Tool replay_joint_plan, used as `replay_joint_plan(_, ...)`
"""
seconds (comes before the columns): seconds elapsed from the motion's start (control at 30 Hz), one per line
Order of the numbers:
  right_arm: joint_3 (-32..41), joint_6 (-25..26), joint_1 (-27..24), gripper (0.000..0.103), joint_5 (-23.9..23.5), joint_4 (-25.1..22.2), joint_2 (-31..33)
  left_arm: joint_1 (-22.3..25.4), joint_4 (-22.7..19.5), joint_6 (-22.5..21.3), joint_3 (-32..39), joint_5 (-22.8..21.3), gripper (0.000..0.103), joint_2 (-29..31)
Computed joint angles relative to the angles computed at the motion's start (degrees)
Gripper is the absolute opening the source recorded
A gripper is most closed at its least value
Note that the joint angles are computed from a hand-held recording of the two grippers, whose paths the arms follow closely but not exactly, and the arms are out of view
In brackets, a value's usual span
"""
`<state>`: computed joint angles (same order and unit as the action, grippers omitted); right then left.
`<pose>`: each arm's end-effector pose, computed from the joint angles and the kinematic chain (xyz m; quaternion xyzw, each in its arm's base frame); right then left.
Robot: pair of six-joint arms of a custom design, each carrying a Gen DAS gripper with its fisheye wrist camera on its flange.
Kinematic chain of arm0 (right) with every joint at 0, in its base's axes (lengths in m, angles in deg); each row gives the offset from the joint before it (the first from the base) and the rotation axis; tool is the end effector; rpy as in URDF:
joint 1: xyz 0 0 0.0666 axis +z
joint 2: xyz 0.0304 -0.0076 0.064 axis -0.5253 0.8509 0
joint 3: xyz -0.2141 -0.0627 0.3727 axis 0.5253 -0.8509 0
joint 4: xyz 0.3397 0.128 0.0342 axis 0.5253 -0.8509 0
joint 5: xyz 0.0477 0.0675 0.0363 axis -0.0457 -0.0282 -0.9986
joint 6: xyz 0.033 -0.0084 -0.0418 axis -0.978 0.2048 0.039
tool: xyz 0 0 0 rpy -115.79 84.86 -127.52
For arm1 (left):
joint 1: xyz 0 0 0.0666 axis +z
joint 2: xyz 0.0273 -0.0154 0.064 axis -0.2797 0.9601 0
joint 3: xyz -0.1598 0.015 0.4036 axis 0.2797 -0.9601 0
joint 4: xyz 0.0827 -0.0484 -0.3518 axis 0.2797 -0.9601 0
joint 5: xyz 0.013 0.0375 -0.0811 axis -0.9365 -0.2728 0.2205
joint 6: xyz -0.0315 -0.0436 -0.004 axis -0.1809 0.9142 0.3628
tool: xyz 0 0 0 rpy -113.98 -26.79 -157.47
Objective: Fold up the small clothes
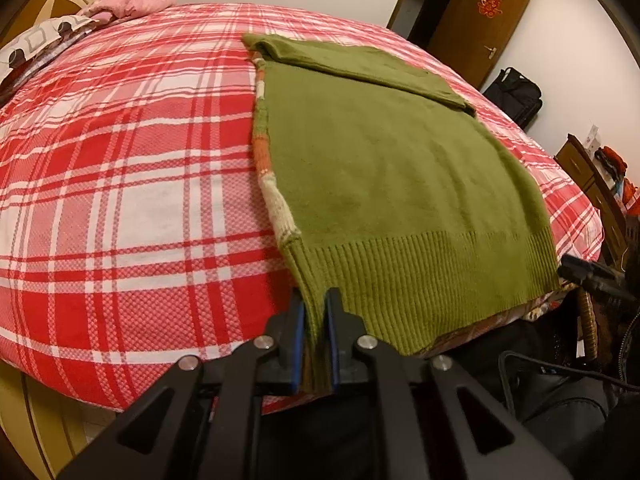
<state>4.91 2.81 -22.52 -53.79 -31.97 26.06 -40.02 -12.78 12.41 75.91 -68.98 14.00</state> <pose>0.3915 0.0692 0.3726 -0.1461 0.9420 0.0957 0.2865 0.3486 -0.1536 0.3624 -0.0343 0.9493 -0.1294 0.2843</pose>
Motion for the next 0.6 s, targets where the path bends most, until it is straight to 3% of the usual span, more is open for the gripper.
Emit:
replay_joint_plan(0.07, -1.3, 4.6, 1.5, 0.066, 5.4, -0.8, -1.2, 0.0, 0.1, 0.1, 0.0, 0.3, 0.013, 0.2)
replay_joint_plan(0.13, -3.0, 7.0, 3.0, 0.066, 7.3, -0.5, -2.5, 0.1, 0.0, 0.2, -0.2, 0.7, 0.013, 0.3)
replay_joint_plan(0.23, -4.5, 7.2, 3.6, 0.066, 6.2, 1.3, -2.4, 0.2, -0.3, 0.4, -0.2, 1.0, 0.013, 0.4)
replay_joint_plan(0.37, -5.4, 7.4, 5.7, 0.065, 11.7, 7.2, -0.3, 0.2, -0.3, 0.5, -0.2, 1.1, 0.013, 0.4)
replay_joint_plan(0.4, -5.4, 7.5, 5.6, 0.061, 12.3, 7.8, -0.1, 0.3, -0.3, 0.5, -0.2, 1.2, 0.013, 0.5)
replay_joint_plan(0.47, -5.5, 7.5, 5.6, 0.036, 13.9, 8.9, -0.2, 0.4, -0.3, 0.4, -0.2, 1.4, 0.013, 0.4)
replay_joint_plan(0.53, -5.7, 5.7, 4.4, 0.020, 10.3, 8.6, -1.8, 0.5, -0.2, 0.5, -0.3, 1.7, 0.013, 0.5)
replay_joint_plan(0.6, -6.1, 5.9, 4.6, 0.015, 11.6, 8.8, -2.9, 0.6, 0.0, 0.5, -0.4, 1.9, 0.013, 0.5)
